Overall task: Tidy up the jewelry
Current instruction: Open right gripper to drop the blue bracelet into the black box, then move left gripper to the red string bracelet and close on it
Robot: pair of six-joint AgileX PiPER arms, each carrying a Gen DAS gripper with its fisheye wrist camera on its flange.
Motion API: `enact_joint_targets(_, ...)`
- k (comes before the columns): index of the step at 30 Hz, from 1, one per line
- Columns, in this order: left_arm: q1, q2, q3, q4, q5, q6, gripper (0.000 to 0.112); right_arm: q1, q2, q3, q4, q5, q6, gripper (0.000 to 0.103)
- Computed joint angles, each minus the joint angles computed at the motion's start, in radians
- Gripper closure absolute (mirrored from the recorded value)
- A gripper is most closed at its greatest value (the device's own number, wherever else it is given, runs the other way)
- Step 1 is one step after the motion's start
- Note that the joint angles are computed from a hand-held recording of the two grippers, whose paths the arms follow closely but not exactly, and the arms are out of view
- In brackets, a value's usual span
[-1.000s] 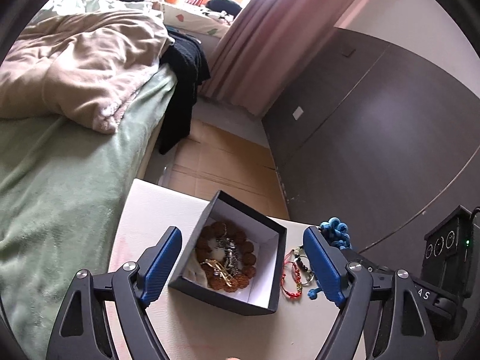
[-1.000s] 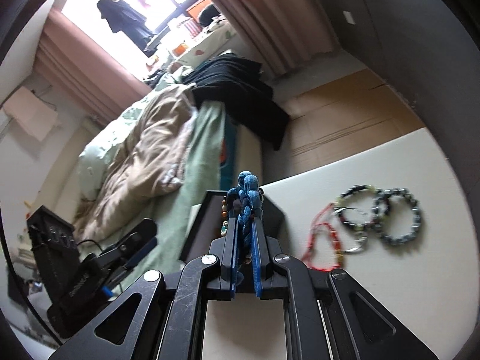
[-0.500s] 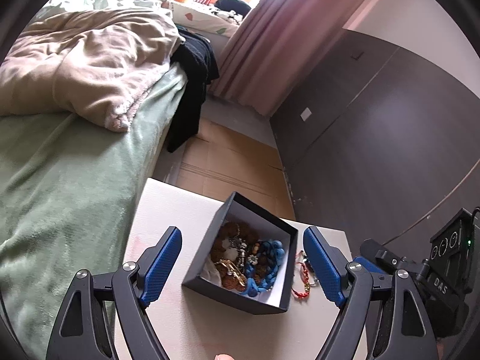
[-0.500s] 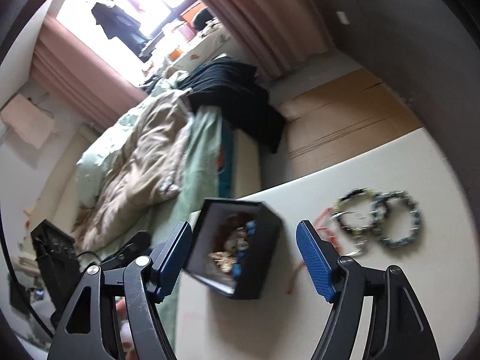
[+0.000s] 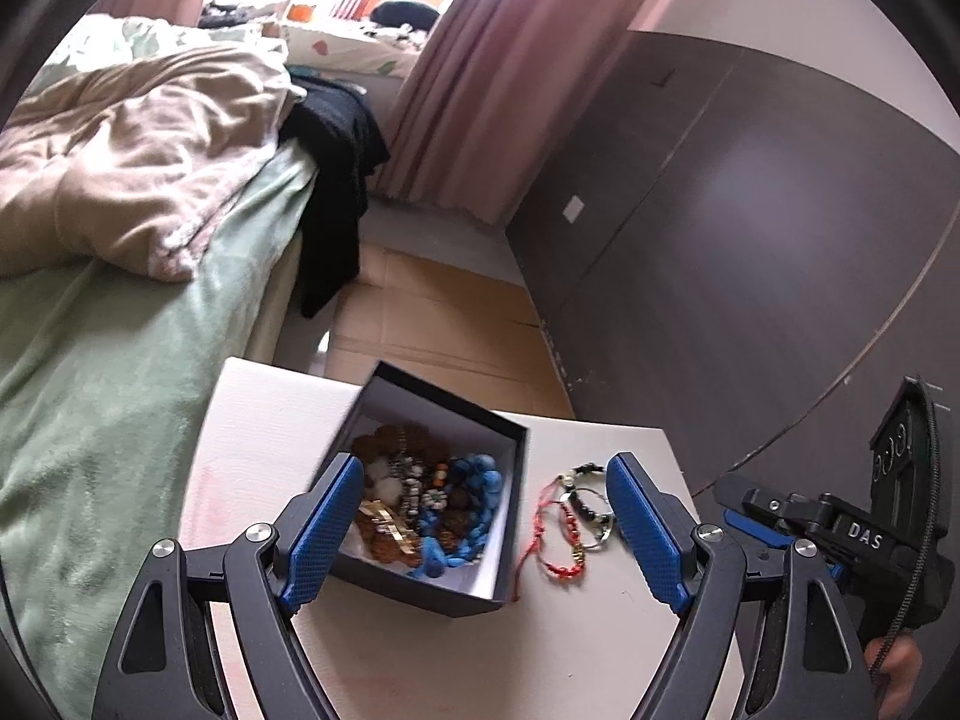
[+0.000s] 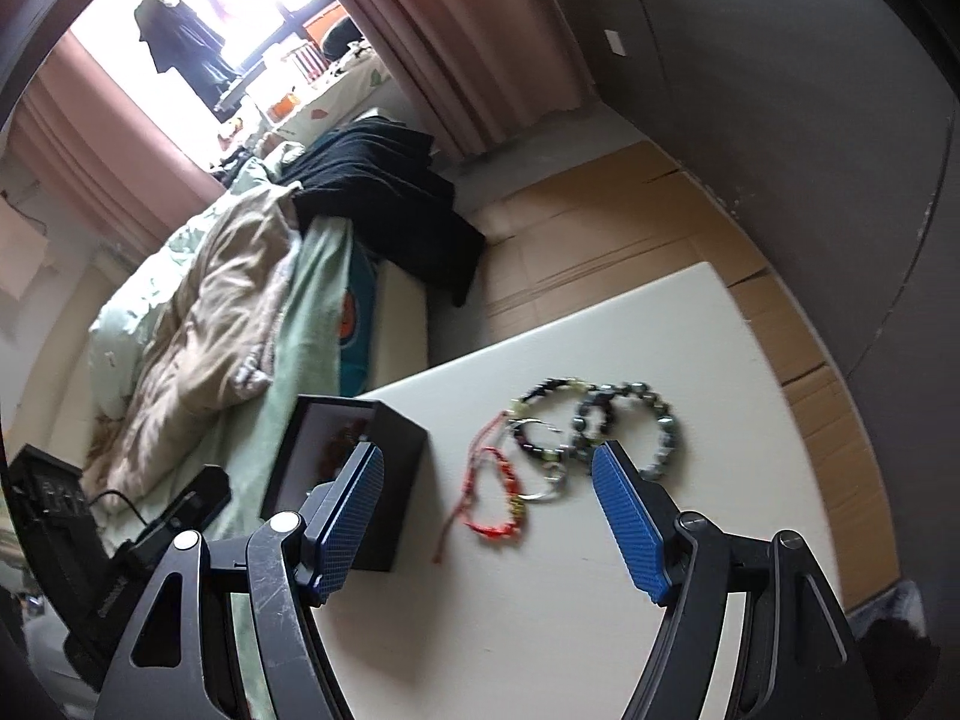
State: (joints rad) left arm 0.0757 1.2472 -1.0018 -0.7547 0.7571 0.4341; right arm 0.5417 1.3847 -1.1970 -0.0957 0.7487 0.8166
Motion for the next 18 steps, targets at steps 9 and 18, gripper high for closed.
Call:
enact_joint_targets(9, -0.172, -0.002, 0.013, 0.082, -0.074, -0.056, 0.030, -0.108, -0.077, 0.060, 0.027, 0.073, -0.016, 0.030)
enact_joint_targets(18, -0.359, 0.030, 0.032, 0.242, -0.156, -0.171, 0.043, -0.192, -0.144, 0.085, 0.082, 0.110, -0.092, 0.030)
